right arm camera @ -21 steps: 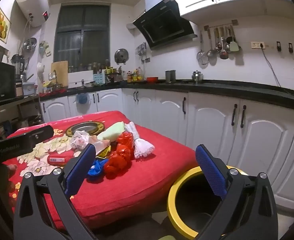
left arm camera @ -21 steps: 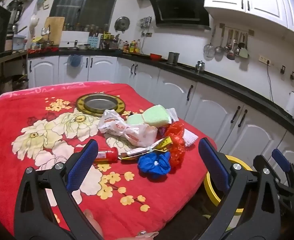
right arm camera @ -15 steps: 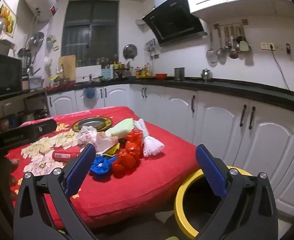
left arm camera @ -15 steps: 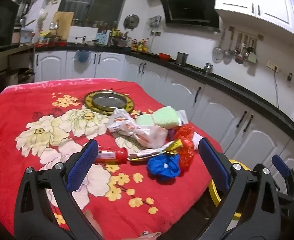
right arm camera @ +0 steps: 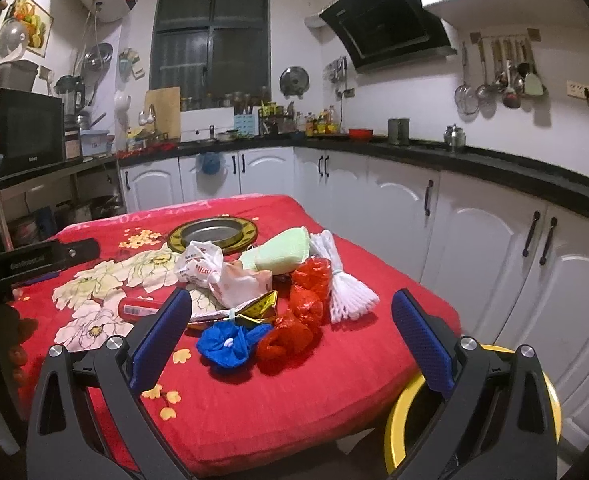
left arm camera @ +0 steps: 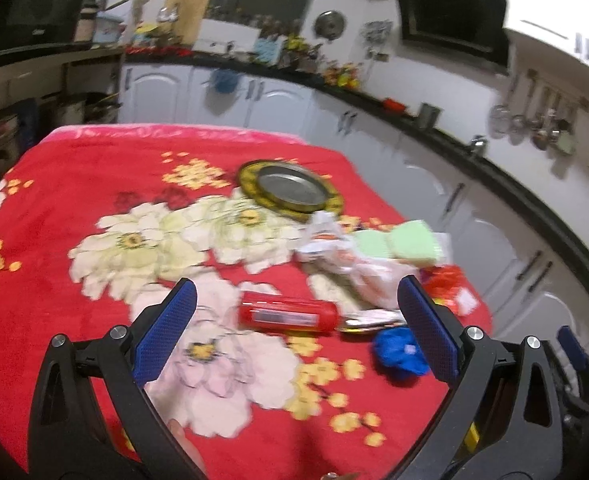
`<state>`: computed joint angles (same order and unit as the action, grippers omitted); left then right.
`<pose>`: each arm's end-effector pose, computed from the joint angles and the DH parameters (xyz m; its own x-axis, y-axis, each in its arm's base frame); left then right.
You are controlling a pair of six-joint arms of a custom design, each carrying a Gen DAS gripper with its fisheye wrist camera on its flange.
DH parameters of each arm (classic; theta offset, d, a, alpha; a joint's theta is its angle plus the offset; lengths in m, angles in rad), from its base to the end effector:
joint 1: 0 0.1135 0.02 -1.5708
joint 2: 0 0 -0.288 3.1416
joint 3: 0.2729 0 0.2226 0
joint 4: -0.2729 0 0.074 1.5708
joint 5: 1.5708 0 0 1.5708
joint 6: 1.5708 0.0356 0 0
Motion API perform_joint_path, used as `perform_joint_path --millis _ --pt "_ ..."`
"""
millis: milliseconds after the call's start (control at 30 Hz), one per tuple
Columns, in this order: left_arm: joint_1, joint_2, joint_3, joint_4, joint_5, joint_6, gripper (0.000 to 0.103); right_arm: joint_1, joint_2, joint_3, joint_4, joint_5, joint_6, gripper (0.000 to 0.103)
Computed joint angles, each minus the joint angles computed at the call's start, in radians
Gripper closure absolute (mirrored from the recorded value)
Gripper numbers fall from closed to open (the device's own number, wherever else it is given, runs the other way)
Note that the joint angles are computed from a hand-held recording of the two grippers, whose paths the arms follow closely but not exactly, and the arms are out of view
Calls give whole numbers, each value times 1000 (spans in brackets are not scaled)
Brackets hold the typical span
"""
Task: Collect trash
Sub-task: 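Reach the left tool toward the red spray bottle while the right tool reaches the red plastic bag, then grasp the red spray bottle with the left tool while the right tool grasps the red bag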
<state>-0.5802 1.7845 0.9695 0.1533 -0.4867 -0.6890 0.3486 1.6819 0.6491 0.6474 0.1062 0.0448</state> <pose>0.3060 -0.1807 0.2153 -0.5085 -0.3386 -0.7917 -0.1909 0.9409 -0.2798 0.2970 0.1039 0.2053 -0.3640 -0.0849 -0.9275 -0.2313 0.9729 0.0017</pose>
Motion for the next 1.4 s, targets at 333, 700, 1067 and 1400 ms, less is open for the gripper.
perform_joint_path --millis 333,700,1067,1400 --pt "202 100 80 -52 327 179 11 -38 165 214 -136 -79 20 6" --pt "226 251 262 -169 503 554 11 -91 351 498 -442 -129 58 36" --pt "252 387 497 -378 600 866 11 -130 433 590 -554 -263 113 67" --pt "241 471 576 -429 625 976 32 -146 409 546 -521 -305 128 86"
